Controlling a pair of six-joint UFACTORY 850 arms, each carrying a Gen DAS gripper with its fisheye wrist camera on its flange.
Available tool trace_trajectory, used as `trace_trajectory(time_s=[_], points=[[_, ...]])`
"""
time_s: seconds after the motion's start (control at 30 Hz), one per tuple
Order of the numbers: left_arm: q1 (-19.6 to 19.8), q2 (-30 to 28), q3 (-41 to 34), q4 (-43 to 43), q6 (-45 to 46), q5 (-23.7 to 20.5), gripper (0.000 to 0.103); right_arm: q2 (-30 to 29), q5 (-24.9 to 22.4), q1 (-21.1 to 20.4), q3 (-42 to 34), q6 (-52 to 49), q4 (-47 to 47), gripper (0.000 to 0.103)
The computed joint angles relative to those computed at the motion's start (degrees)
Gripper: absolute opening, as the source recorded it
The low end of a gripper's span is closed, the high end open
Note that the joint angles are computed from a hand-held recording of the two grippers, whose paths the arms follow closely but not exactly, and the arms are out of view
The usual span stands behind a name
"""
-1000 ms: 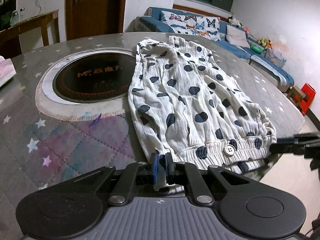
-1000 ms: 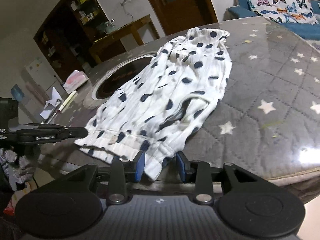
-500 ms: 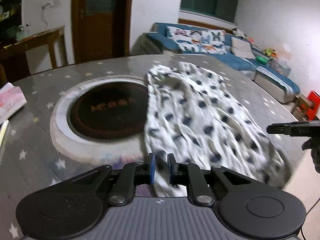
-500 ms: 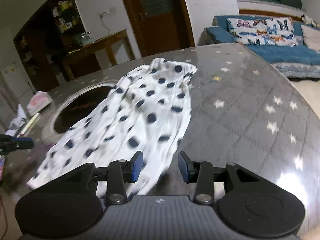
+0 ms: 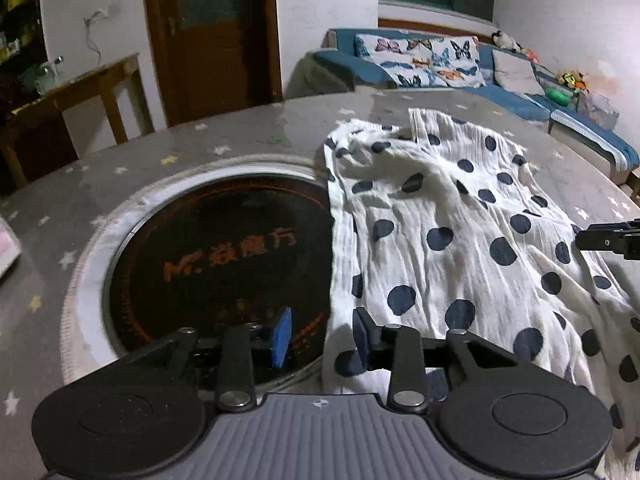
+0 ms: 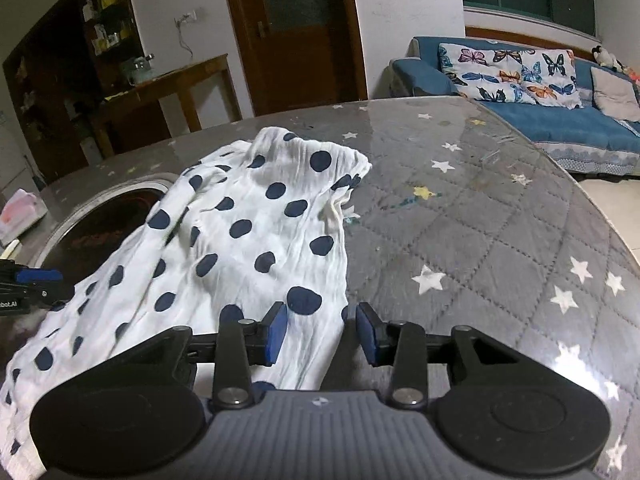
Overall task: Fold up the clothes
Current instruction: 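Lift the waistband with both grippers and shake the pants out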
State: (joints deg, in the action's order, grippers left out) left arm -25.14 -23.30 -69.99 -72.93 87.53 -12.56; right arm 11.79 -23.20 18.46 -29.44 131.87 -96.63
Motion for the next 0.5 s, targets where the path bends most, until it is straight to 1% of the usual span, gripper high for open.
trace_trajectory(time_s=[0.03, 0.07, 0.1, 0.13, 0.17, 0.2, 0.23, 0.27, 0.33, 0.4, 0.5], points=[[-0.1, -0.5, -0.4, 1.0, -0.7, -0.1, 0.036, -0.4, 0.0, -0.1, -0.2, 0.3, -0.4, 0.036], [-0.2, -0.8, -0.6, 1.1, -0.6, -0.3, 0.036, -0.7, -0.2, 0.1, -0.3, 0.6, -1.1, 0.032], [-0.1, -0.8, -0.6, 0.0, 0.8, -0.6, 0.033, -0.9, -0.4, 0.2, -0.4, 0.8, -1.5, 0.029], [-0.1, -0.9, -0.6, -0.9, 2.1, -0.9, 0.029, -1.1, -0.4, 0.3, -0.5, 0.7, -1.6, 0.024], [-0.1, -1.0, -0.8, -0.7, 2.2, -1.4, 0.018, -1.3, -0.5, 0.4, -0.7, 0.5, -1.7, 0.018], [-0.2, -1.0, -0.8, -0.8, 2.5, -1.7, 0.008, -1.6, -0.9, 0.6, -0.9, 0.0, -1.3, 0.015], [-0.6, -0.8, -0.4, -2.7, 5.2, -0.5, 0.006, -1.8, -1.4, 0.7, -1.0, -0.5, -0.9, 0.01], [-1.0, -0.7, -0.1, -4.8, 8.1, 0.5, 0.004, -2.0, -1.9, 0.9, -1.2, -1.0, -0.6, 0.008], [-1.3, -0.2, 0.8, -8.4, 12.1, 2.7, 0.002, -1.9, -3.1, 1.4, -1.1, -1.5, 0.1, 0.005], [-1.7, 0.2, 1.6, -13.9, 17.7, 4.9, 0.002, -1.2, -4.9, 1.9, -0.6, -3.3, 2.2, 0.004], [-1.2, 0.7, 2.1, -18.5, 21.2, 7.7, 0.002, 0.3, -7.4, 2.6, 0.4, -5.8, 5.5, 0.004]])
